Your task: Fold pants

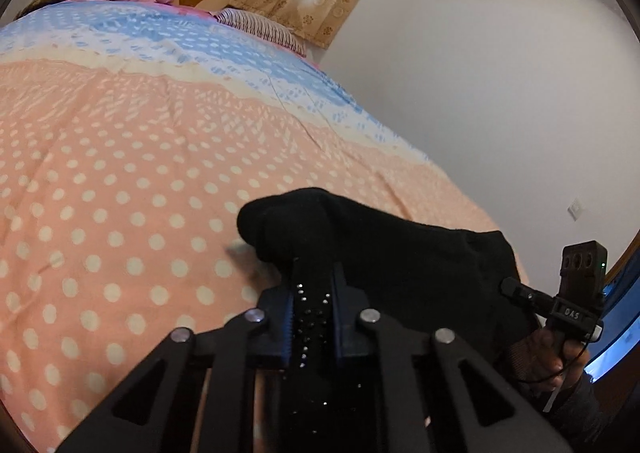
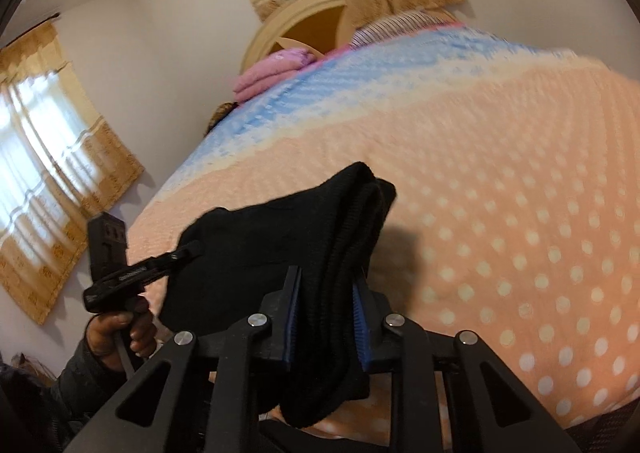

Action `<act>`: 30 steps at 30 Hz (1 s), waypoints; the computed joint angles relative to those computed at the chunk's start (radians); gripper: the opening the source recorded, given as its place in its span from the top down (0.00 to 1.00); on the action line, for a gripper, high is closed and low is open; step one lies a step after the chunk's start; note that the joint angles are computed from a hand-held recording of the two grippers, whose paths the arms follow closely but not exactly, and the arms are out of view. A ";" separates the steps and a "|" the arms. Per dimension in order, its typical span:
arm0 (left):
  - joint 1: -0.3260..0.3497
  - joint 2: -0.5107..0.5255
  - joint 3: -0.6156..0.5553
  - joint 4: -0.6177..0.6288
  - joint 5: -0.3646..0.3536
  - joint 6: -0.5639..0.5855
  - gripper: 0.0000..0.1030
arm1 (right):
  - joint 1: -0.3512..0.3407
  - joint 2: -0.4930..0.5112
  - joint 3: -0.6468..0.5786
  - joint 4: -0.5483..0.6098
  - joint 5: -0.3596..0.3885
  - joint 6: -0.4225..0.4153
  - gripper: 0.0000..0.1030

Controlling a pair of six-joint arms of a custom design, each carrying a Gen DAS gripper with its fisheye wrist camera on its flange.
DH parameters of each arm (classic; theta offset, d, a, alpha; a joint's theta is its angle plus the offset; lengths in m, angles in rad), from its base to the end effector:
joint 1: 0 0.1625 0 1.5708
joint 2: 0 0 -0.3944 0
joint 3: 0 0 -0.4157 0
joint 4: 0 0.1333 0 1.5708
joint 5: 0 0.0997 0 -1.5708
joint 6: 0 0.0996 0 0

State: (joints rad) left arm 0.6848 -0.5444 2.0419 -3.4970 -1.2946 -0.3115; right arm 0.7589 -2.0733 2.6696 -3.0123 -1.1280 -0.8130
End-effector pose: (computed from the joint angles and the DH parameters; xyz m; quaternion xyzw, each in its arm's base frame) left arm -0.2845 -0.4395 -0.0935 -0.2461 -0.9365 0.2498 0.0076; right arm -0.0875 -0.3255 0.2896 0.0906 -0.8897 0.4206 0.1527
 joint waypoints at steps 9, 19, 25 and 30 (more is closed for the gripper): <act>0.009 -0.155 0.112 -0.107 0.068 0.011 0.87 | 0.364 0.287 -0.171 -0.107 -0.237 0.050 0.77; 0.018 -0.331 0.241 -0.105 0.418 0.094 0.87 | 0.633 0.860 -0.544 -0.155 -0.375 0.137 0.82; 0.109 -0.266 0.234 -0.067 0.466 0.079 0.86 | 0.646 1.035 -0.639 -0.182 -0.476 0.176 0.82; 0.111 -0.243 0.255 -0.119 0.439 0.086 0.83 | 0.615 0.976 -0.572 -0.186 -0.443 0.159 0.82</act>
